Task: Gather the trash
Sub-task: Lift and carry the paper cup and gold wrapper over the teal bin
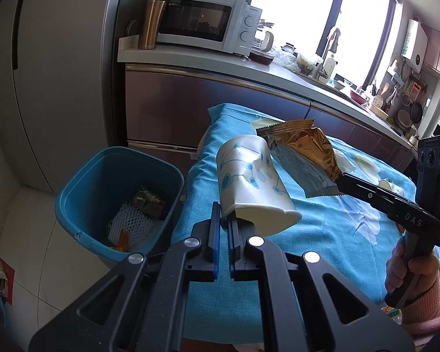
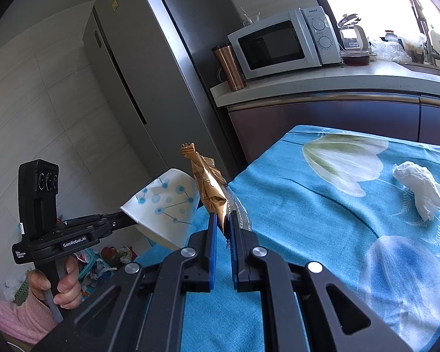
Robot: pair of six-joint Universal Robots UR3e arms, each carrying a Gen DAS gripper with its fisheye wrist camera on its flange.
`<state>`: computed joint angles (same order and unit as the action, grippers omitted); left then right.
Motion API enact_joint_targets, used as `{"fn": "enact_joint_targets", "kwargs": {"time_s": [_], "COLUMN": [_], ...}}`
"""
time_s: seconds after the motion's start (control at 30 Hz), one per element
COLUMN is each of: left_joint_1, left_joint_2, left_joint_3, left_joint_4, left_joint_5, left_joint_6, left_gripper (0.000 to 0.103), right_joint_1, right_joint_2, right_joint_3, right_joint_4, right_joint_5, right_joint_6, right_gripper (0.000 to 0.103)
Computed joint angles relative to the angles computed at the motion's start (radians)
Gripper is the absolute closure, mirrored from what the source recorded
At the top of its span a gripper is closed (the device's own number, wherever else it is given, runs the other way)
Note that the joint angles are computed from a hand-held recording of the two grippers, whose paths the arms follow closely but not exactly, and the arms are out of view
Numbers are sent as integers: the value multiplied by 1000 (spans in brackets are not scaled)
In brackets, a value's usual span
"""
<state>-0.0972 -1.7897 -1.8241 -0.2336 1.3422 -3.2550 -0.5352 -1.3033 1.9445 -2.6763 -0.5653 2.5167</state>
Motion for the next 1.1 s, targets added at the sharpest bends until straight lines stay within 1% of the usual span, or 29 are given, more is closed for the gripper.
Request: {"fn": "enact_joint_targets", "kwargs": {"time_s": [0.67, 1.1], "left_joint_1": [123, 177], "left_joint_2": [76, 89], "left_joint_3": [-98, -128], "left_joint_4": [22, 36], "left_joint_5": [11, 13], "left_joint_6": [-18, -24], "left_gripper": [98, 98], "right_joint_1": [105, 201], "right_joint_2": [51, 130], "right_joint_3": [-102, -221], "right_joint_4": [44, 40], "right_joint_5": [-16, -41], "right_joint_6": [16, 61], "right_gripper": [96, 96]}}
